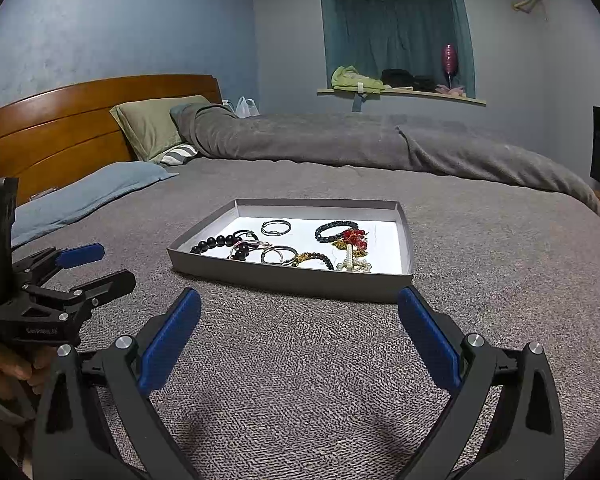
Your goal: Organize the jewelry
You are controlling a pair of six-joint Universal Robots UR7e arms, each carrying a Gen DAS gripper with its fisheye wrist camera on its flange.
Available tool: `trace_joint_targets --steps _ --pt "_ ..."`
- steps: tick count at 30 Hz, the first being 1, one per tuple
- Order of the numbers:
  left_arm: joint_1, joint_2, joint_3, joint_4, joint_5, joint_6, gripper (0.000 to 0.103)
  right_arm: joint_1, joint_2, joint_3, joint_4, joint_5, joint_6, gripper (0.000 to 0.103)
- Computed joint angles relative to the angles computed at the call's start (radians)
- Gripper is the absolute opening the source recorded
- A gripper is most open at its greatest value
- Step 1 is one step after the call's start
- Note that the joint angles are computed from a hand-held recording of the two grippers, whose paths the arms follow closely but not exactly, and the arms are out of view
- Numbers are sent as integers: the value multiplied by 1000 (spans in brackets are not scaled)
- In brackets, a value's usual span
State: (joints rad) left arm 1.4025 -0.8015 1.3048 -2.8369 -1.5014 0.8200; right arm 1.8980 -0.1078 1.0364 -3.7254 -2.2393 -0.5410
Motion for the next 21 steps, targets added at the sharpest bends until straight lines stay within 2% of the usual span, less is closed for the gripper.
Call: trace_joint_targets --steps 21 --pt "-1 0 -2 4 0 2 98 -3 3 -7 2 3 3 97"
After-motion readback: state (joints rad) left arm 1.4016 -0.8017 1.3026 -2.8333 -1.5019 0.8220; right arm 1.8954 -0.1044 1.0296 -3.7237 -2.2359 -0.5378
